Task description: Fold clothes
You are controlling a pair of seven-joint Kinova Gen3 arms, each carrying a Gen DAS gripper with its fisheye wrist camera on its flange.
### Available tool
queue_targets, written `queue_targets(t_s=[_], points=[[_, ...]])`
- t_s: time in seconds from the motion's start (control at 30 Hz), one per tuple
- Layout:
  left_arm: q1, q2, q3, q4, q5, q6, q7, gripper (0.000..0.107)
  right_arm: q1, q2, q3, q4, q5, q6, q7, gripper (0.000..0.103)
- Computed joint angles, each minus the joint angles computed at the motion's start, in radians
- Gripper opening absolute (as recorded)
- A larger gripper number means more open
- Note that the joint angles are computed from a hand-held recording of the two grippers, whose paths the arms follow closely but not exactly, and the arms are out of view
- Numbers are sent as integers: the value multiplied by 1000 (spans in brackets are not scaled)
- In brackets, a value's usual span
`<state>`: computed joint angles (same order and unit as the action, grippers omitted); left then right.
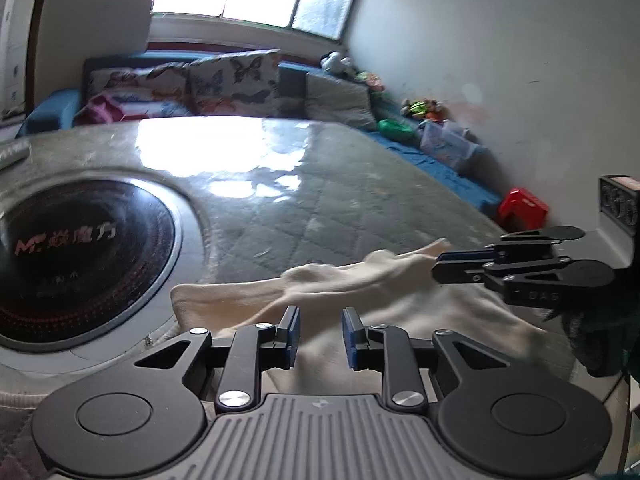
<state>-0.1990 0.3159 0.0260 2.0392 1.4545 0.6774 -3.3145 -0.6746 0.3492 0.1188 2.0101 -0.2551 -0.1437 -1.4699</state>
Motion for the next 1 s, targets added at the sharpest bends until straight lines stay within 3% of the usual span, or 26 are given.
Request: queue_targets(t_s=[0.13,0.27,0.37,0.47,0.63,0.83,1.0], points=[[19,20,6,-14,7,-53,-5,23,-18,46,43,-42,-24,39,-14,13],[9,16,9,-12,13,-42,-18,23,-33,43,60,-42,0,42,-36,13],[1,12,8,-6,50,-9,-62,23,-39,24,57,-32,9,19,-42,13],[27,22,4,-23,51,-31,-58,23,-16,30,27,-54,18,30,-44,13],[39,41,12,-48,30,-64,-9,23,-72,68,92,-96,32,81,-63,13],[17,4,-2,-10,73,-48,-42,26,-130,15,125,-60,60,67,-55,17],[11,-34,-35,24,80,-67,-22,29,-111,-22,51,-52,116,106,-37,28]])
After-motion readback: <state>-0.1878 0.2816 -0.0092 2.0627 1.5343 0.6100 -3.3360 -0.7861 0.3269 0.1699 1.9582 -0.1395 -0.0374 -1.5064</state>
